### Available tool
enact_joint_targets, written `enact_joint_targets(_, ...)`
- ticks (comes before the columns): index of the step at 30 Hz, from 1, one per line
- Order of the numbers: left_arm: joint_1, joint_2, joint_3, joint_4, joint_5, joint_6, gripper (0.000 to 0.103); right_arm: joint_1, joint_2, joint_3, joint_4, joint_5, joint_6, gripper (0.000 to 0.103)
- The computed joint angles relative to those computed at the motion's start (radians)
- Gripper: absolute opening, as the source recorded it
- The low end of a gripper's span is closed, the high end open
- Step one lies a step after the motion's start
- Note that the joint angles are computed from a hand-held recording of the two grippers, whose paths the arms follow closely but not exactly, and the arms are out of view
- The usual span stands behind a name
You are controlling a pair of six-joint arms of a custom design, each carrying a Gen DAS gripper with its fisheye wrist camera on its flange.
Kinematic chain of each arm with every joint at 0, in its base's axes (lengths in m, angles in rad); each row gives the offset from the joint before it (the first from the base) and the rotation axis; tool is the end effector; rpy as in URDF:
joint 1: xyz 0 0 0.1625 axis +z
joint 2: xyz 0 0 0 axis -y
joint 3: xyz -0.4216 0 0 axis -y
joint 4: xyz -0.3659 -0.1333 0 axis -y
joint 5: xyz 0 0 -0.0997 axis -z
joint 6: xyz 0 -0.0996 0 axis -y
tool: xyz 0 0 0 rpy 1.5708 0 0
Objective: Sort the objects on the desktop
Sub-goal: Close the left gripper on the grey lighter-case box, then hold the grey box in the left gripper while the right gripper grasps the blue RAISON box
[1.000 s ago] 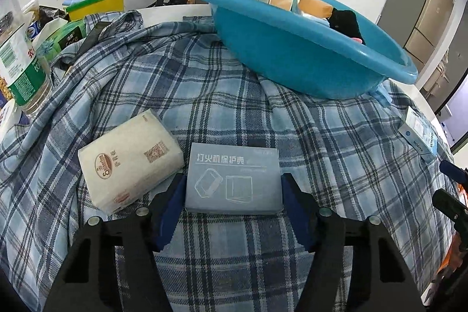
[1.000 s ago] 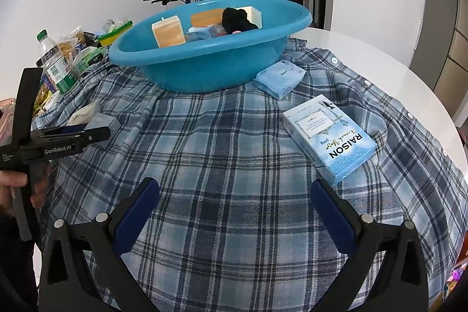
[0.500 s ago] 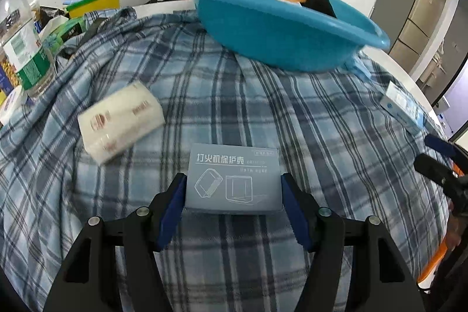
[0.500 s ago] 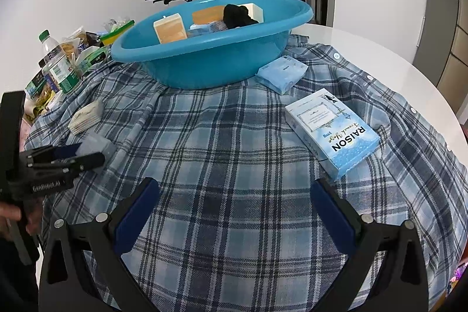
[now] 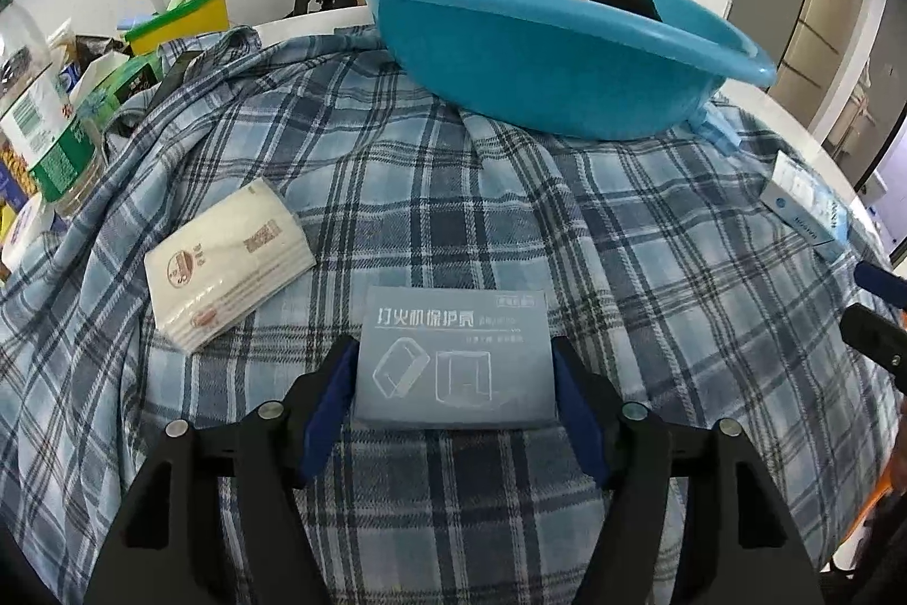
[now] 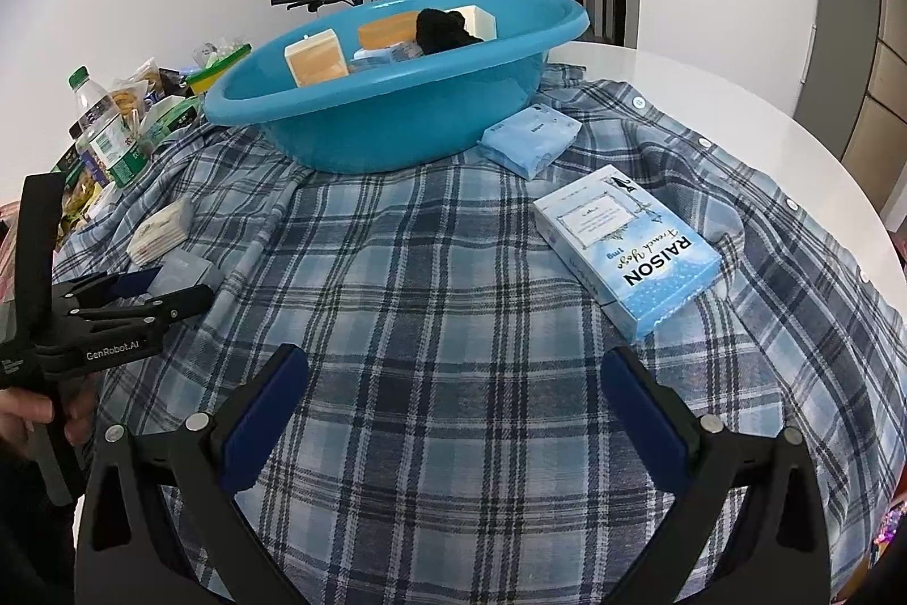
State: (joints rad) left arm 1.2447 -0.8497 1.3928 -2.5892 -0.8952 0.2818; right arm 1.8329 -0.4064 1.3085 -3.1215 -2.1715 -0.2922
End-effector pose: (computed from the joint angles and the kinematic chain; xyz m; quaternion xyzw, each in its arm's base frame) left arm -0.0440 -0.7407 0.2666 0.2000 0.8983 -0.2292 0.3171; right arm 0.2669 -0.6979 0.0368 0.1571 -0.8967 0.3001 0.2850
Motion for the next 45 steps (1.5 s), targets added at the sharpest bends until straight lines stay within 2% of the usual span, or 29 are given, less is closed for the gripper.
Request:
enact_joint_targets(7, 0.008, 0.009, -0.029, 0.018, -0.025, -0.008, 0.071, -0.004, 0.001, -0.005, 0.008, -0.004, 0.006, 0.103)
enact_joint_targets(10, 0.007, 0.004, -0.020, 0.010, -0.027, -0.004, 0.066, -0.004, 0.001, -0.006, 0.011, -0.004, 0.006, 0.103)
enact_joint_targets(19, -0.007, -0.046, 0.071, -0.096, -0.031, -0.018, 0.066, -0.009, -0.007, 0.003, 0.012, -0.003, 0.006, 0.103)
enact_joint_targets(24, -0.022, -0.049, 0.082, -0.119, -0.039, -0.026, 0.066, -0.014, -0.014, 0.007, 0.016, 0.011, 0.004, 0.103)
enact_joint_targets(33, -0.055, -0.027, 0.091, -0.123, -0.050, -0.035, 0.066, -0.028, -0.029, -0.013, 0.028, 0.011, -0.033, 0.103)
enact_joint_targets(45, -0.090, 0.045, 0.035, -0.075, -0.091, -0.035, 0.066, -0.059, -0.023, -0.086, 0.080, -0.022, -0.085, 0.103)
